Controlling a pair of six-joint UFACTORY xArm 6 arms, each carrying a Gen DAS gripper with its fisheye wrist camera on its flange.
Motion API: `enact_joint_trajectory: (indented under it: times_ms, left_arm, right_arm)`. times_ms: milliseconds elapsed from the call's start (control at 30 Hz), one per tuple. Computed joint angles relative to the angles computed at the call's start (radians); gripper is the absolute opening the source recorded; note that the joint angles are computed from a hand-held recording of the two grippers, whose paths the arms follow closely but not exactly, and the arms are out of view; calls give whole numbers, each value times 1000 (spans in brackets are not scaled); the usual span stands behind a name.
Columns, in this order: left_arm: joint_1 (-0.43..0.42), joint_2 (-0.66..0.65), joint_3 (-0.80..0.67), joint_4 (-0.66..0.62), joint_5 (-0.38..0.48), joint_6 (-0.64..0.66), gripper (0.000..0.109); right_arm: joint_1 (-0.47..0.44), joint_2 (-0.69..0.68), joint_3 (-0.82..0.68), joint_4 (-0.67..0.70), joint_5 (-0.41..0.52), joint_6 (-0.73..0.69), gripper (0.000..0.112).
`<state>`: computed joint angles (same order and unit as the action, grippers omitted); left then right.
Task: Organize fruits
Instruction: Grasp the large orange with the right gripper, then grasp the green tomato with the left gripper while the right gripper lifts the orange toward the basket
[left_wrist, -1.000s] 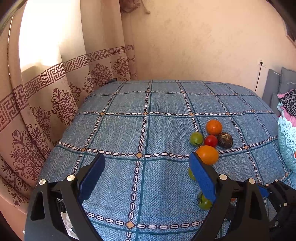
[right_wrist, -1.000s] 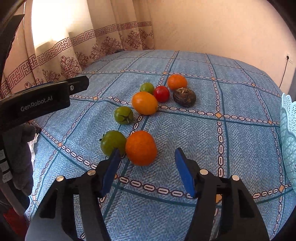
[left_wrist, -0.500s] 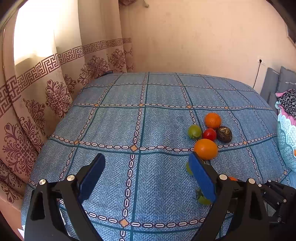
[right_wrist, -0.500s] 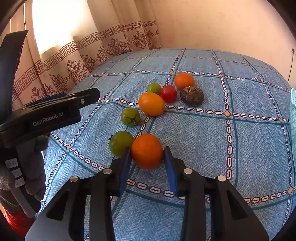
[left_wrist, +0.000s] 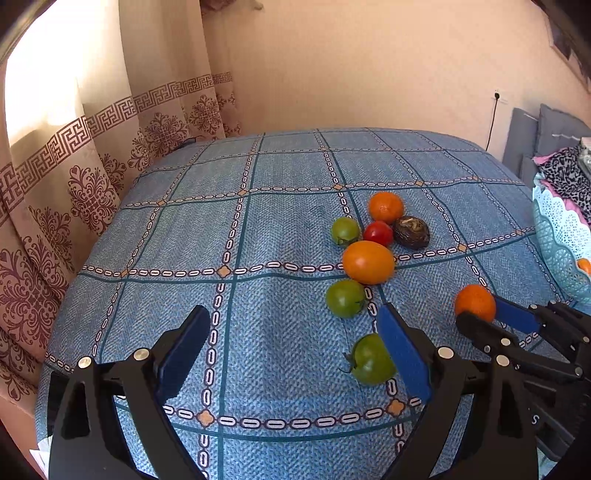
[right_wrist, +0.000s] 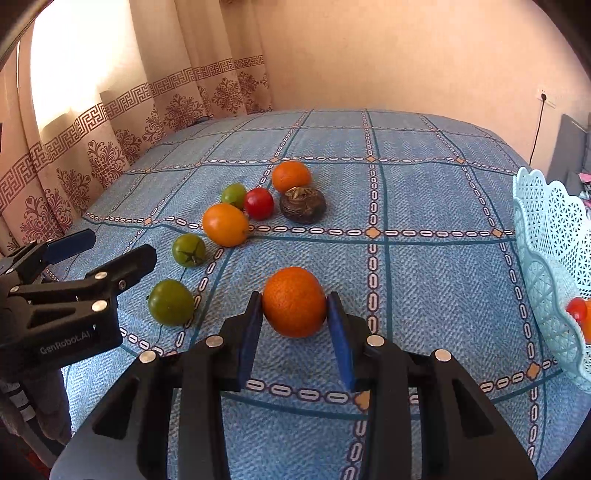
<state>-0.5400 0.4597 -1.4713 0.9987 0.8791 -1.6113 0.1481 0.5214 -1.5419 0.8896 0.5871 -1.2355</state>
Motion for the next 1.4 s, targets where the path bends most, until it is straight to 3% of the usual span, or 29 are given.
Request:
enact_joint_trajectory:
  times_ms: [433,633,700,867,1400]
  left_arm:
    - [-28,100,-98,-64,-29,81,90]
    - [-27,154,-156,-119,-47,142,69]
    - [-21,162,-161,-139,-64,152,56]
    - [-19,160,-154,-137,-70,132,40]
    - [-58,159,-230,-77,-3,131,39]
  right_arm:
    - [-7,-6,4,48,-90,-47,37]
    - [-11,-10,8,62,-92,-62,37]
    - [-13,-12,9,72,-95,-73,37]
    - [-18,-15,8,98,-100,-96,37]
    - [-36,-46,10,206,-124,-189,37]
